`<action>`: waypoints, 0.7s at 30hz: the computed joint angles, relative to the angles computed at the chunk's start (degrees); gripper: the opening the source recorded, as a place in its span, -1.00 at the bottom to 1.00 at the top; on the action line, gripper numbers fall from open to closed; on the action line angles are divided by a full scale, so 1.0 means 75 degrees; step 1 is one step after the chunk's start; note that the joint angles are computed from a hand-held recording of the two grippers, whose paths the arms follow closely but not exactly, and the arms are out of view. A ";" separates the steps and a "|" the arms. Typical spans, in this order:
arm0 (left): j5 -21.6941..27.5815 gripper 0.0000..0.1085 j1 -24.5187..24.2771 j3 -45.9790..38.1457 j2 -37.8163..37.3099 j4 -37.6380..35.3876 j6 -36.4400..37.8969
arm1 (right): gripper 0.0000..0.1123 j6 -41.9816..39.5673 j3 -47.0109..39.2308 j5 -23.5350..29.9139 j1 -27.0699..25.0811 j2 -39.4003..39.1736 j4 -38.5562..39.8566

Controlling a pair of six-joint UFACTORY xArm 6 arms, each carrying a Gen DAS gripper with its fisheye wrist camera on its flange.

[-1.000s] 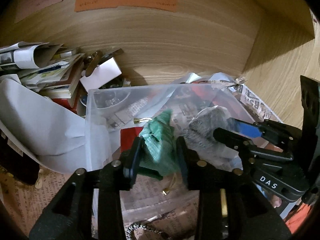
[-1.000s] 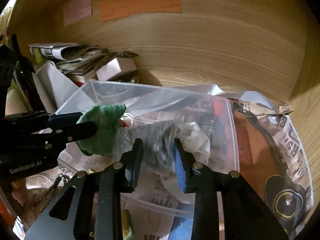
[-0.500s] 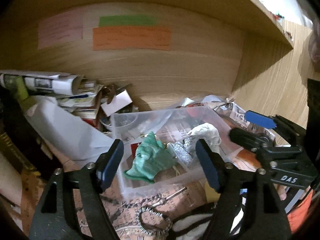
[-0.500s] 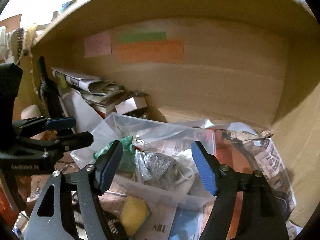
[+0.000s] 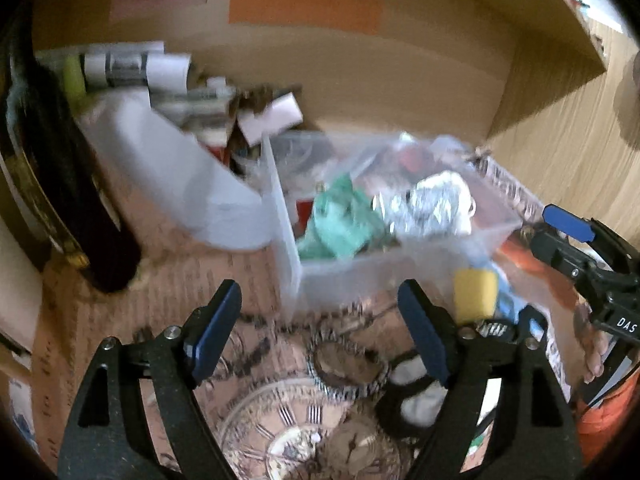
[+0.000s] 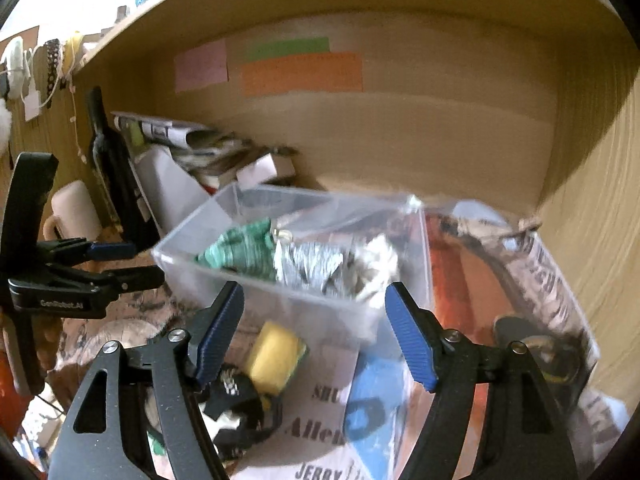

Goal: Organize soft objects
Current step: 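Grasp the metal chain bracelet with the left tool while the right tool grasps the yellow sponge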

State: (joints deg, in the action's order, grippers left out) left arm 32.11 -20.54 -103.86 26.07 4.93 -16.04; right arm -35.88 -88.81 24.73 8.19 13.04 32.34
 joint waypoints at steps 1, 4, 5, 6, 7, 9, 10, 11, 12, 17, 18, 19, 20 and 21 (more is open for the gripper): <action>0.0061 0.49 -0.0008 0.0065 -0.0007 -0.0077 0.0066 | 0.25 0.0043 0.0076 0.0009 -0.0002 -0.0025 -0.0024; 0.0255 0.49 -0.0061 0.0114 0.0075 -0.0158 0.0142 | 0.25 0.0209 0.0245 0.0125 -0.0013 -0.0036 -0.0128; 0.0329 0.49 -0.0072 0.0104 0.0113 -0.0228 0.0199 | 0.25 0.0252 0.0246 0.0191 -0.0021 -0.0002 -0.0145; 0.0406 0.49 -0.0082 0.0056 0.0174 -0.0281 0.0227 | 0.25 0.0288 0.0215 0.0287 -0.0033 0.0045 -0.0140; 0.0501 0.49 -0.0094 0.0014 0.0230 -0.0316 0.0220 | 0.25 0.0293 0.0210 0.0352 -0.0034 0.0067 -0.0117; 0.0616 0.49 -0.0108 -0.0039 0.0303 -0.0388 0.0222 | 0.24 0.0338 0.0147 0.0496 -0.0037 0.0154 -0.0135; 0.0674 0.49 -0.0107 -0.0087 0.0348 -0.0454 0.0266 | 0.20 0.0354 0.0114 0.0561 -0.0035 0.0201 -0.0141; 0.0709 0.49 -0.0116 -0.0105 0.0384 -0.0439 0.0235 | 0.17 0.0374 0.0071 0.0657 -0.0024 0.0250 -0.0152; 0.0735 0.49 -0.0122 -0.0113 0.0410 -0.0434 0.0223 | 0.11 0.0370 0.0020 0.0765 -0.0023 0.0299 -0.0156; 0.0772 0.30 -0.0124 -0.0067 0.0469 -0.0693 0.0334 | -0.22 0.0181 -0.0170 0.1146 -0.0039 0.0465 0.0022; 0.0760 0.25 -0.0123 -0.0097 0.0498 -0.0615 0.0310 | -0.29 0.0101 -0.0179 0.1176 -0.0048 0.0462 0.0108; 0.0763 0.11 -0.0125 -0.0106 0.0505 -0.0568 0.0324 | -0.38 0.0048 -0.0192 0.1206 -0.0053 0.0463 0.0166; 0.0765 0.03 -0.0112 -0.0137 0.0530 -0.0606 0.0376 | -0.39 0.0019 -0.0189 0.1206 -0.0053 0.0461 0.0205; 0.0726 0.00 -0.0101 -0.0097 0.0509 -0.0675 0.0403 | -0.41 -0.0056 -0.0160 0.1190 -0.0053 0.0440 0.0271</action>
State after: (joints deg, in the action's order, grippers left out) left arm 37.55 -21.30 -104.60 29.89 -0.13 -13.01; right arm -36.30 -90.01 33.65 7.79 16.34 34.38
